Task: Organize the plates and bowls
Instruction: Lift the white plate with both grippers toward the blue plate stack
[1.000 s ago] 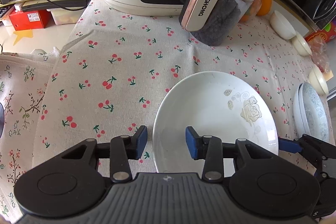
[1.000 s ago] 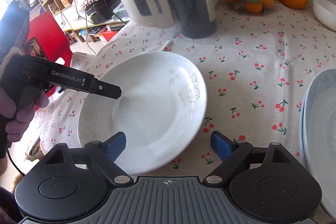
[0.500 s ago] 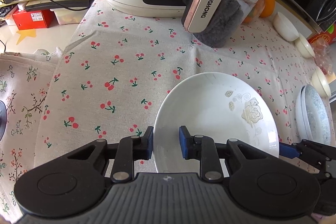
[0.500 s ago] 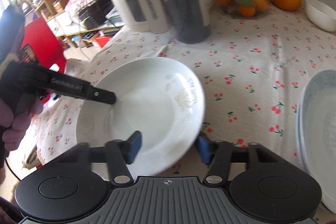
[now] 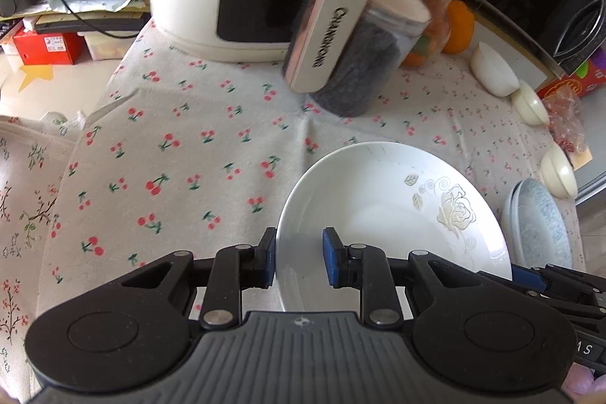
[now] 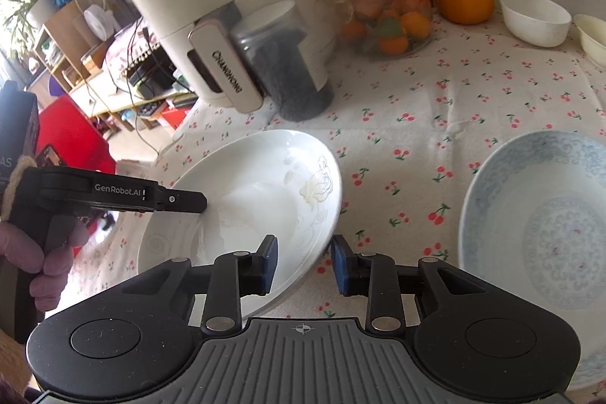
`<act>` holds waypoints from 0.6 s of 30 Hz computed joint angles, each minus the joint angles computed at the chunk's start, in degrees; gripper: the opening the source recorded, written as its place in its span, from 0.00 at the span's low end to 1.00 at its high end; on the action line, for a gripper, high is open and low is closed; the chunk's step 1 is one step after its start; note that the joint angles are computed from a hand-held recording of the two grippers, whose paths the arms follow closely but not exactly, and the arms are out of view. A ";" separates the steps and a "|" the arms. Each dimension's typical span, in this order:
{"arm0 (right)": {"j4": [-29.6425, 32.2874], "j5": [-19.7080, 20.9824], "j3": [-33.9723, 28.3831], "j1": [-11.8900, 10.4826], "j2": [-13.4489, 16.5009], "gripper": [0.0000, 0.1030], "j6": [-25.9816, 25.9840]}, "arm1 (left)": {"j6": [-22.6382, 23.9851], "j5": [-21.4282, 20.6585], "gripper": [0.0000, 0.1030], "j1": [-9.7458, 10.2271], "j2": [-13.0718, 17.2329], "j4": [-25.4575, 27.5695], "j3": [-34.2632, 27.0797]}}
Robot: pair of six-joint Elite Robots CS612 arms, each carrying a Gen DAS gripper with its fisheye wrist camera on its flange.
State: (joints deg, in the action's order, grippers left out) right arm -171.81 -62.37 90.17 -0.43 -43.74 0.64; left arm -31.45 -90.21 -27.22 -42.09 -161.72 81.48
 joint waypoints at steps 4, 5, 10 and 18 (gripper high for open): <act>-0.95 0.30 0.17 -1.04 -0.38 0.29 1.86 | -0.19 -0.75 0.21 -0.42 0.37 -1.25 -0.93; -0.95 0.31 0.23 -1.28 -0.51 0.29 2.04 | -0.25 -1.06 0.21 -0.54 0.48 -1.66 -1.12; -0.56 1.12 0.55 -2.69 -1.07 0.29 2.84 | -0.41 -2.14 0.21 -1.21 1.04 -2.77 -2.22; -2.19 1.09 1.45 -4.50 -1.69 0.29 4.81 | -0.05 -3.28 0.20 -2.21 1.93 -2.98 -4.26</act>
State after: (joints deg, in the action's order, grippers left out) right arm -174.00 -61.28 91.61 -4.94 -45.43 5.45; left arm -31.50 -93.49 -29.43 -40.16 -164.70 77.22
